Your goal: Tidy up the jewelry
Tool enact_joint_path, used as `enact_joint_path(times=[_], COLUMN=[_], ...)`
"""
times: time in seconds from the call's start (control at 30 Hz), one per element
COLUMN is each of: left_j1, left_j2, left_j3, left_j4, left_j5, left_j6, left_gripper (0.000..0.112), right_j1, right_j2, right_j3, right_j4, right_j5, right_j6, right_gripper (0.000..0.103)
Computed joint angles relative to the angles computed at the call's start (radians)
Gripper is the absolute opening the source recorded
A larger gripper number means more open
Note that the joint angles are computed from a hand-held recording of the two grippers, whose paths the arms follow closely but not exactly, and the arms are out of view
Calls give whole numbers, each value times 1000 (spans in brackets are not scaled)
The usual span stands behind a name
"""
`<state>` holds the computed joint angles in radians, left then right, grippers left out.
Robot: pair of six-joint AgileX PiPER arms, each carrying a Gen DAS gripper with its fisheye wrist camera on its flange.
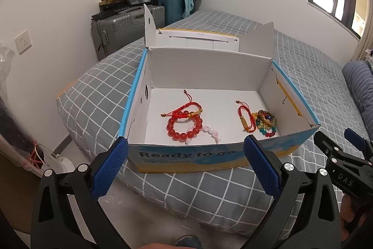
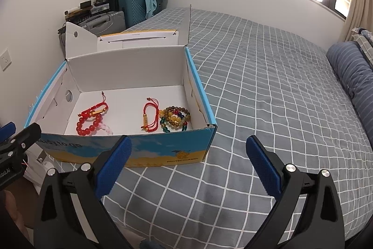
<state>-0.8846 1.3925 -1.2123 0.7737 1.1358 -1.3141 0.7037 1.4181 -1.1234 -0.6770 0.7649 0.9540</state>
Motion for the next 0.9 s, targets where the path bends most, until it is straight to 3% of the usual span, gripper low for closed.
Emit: enact_joint_path(times=[0.9], left_j1=[0], left_j2=[7], left_j3=[-7], left_j4=[6], left_j5=[10], left_j6=[-13], left_gripper=[97], right_j1=[23], right_j2=[13], right_j3=[-12], right_j4=[-4], right_j5=[14], right_j6=[15], right_gripper=[94])
